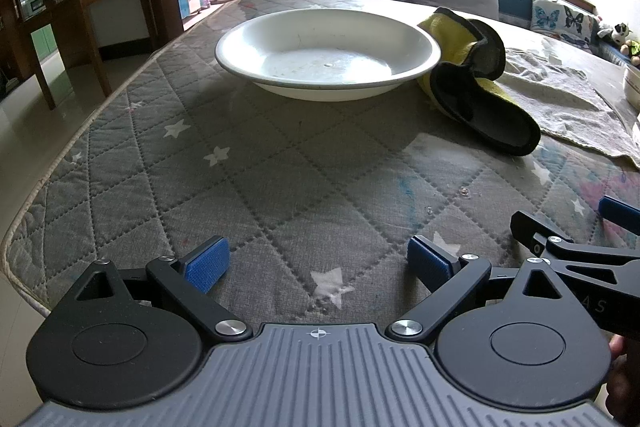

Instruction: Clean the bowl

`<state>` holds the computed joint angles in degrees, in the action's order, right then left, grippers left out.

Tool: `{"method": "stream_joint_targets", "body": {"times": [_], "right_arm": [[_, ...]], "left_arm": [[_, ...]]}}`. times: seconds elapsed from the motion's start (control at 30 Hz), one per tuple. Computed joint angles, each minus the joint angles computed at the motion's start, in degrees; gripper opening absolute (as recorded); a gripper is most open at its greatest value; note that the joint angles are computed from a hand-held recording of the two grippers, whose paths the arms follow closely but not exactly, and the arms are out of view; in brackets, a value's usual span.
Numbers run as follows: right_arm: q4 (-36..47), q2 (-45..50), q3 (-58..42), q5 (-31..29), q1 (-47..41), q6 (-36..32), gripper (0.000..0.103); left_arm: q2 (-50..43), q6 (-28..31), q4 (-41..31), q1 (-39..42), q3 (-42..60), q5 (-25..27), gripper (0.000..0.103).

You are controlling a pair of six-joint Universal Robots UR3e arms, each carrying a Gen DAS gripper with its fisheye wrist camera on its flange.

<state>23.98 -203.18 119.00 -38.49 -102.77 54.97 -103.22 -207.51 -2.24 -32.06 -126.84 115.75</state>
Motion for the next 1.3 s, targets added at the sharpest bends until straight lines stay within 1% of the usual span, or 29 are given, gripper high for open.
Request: {"method": "stream_joint_targets", "body": {"times": [0.1, 0.13, 0.43, 0.73, 1.13, 1.3], "right_arm": [[-8.31, -0.75, 4.8, 1.81, 3.77, 5.45, 0.103], [-8.37, -0.77, 4.86, 1.84, 3.81, 5.48, 0.103], [-8.41, -0.88, 5.36, 2.03, 3.96, 5.11, 0.103], [-5.35, -0.15, 3.45, 0.97, 2.0, 2.58, 0.103], [-1.67, 0.7, 0.99, -0.39, -0.4, -0.31, 0.103], [-1.61, 0.77, 0.99, -0.49, -0.54, -0.5, 0.103]], "left_arm": [[0.26, 0.47, -0.32, 0.58, 0.28, -0.36, 0.097], [0.27, 0.54, -0.32, 0.65, 0.32, -0.41, 0.097], [0.06, 2.25, 1.73, 1.94, -0.31, -1.76, 0.098], [-0.51, 3.9, 3.28, 3.34, -0.39, -2.84, 0.099], [-0.44, 4.56, 4.21, 3.85, -1.06, -3.34, 0.1], [-0.38, 5.25, 4.43, 4.46, -1.14, -4.02, 0.101]]}}
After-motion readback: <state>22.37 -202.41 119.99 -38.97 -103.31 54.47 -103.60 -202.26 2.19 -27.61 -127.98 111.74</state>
